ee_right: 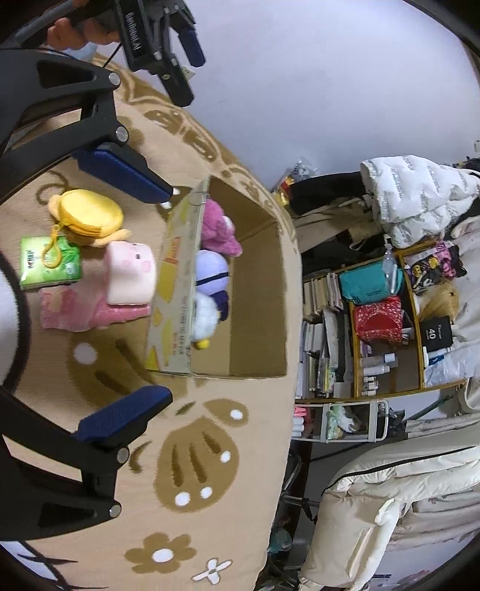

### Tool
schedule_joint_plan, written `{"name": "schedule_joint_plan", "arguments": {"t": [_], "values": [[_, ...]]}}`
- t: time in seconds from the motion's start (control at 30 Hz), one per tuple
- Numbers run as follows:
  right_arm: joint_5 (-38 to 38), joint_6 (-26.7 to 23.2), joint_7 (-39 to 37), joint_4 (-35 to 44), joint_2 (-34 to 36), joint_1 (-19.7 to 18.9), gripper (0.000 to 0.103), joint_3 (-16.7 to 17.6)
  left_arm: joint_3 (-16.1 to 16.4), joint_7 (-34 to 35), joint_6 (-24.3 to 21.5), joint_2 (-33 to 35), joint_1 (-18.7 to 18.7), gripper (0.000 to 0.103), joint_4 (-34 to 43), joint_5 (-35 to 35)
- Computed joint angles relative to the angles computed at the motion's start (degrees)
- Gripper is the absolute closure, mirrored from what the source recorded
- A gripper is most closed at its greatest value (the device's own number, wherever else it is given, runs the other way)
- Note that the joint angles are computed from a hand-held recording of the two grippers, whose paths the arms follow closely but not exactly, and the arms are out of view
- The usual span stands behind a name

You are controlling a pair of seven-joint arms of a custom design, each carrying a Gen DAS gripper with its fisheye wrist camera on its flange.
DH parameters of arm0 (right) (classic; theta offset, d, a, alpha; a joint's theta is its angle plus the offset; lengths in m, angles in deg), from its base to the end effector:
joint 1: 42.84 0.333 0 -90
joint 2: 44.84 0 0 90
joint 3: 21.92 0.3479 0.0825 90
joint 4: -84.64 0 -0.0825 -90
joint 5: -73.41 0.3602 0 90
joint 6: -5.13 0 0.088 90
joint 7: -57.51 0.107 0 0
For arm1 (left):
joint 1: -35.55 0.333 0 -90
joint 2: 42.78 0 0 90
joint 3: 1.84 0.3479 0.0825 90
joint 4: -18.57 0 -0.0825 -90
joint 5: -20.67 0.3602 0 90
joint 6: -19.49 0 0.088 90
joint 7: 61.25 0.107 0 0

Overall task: Organize soft objects
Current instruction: 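Move both tools back toward the toys lying beside the box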

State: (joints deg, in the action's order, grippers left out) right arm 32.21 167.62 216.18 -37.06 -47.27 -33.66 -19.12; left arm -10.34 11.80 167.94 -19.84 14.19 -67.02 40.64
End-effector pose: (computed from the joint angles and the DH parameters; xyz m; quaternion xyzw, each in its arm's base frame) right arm 0.5342 0.1486 0.5510 -0.5112 0.7552 -0.2502 0.3251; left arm 0.6267 -0.3426 0.5611 -0.5066 0.7843 -0.2755 0.2286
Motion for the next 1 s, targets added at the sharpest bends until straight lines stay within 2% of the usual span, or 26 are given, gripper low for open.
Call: {"name": "schedule_joint_plan", "arguments": {"t": [0.33,0.7,1.0], "values": [[3.75,-2.82,-5.25,-1.55,-0.08,1.39,0.0,0.51,-0.66,0.7,-1.79,-0.79,-0.2,0.003,-2.16,-0.4],[12.3,-2.52,-11.25,-2.88,2.43,2.78,0.0,0.03,-1.9,5.89,-8.99,3.61,-0.39,0.003,3.57,-4.15],[21.36,-5.4,-20.39,-0.94,6.06,4.66,0.0,-0.35,-2.65,10.15,-16.02,8.75,-1.57,0.003,10.37,-7.39]]}}
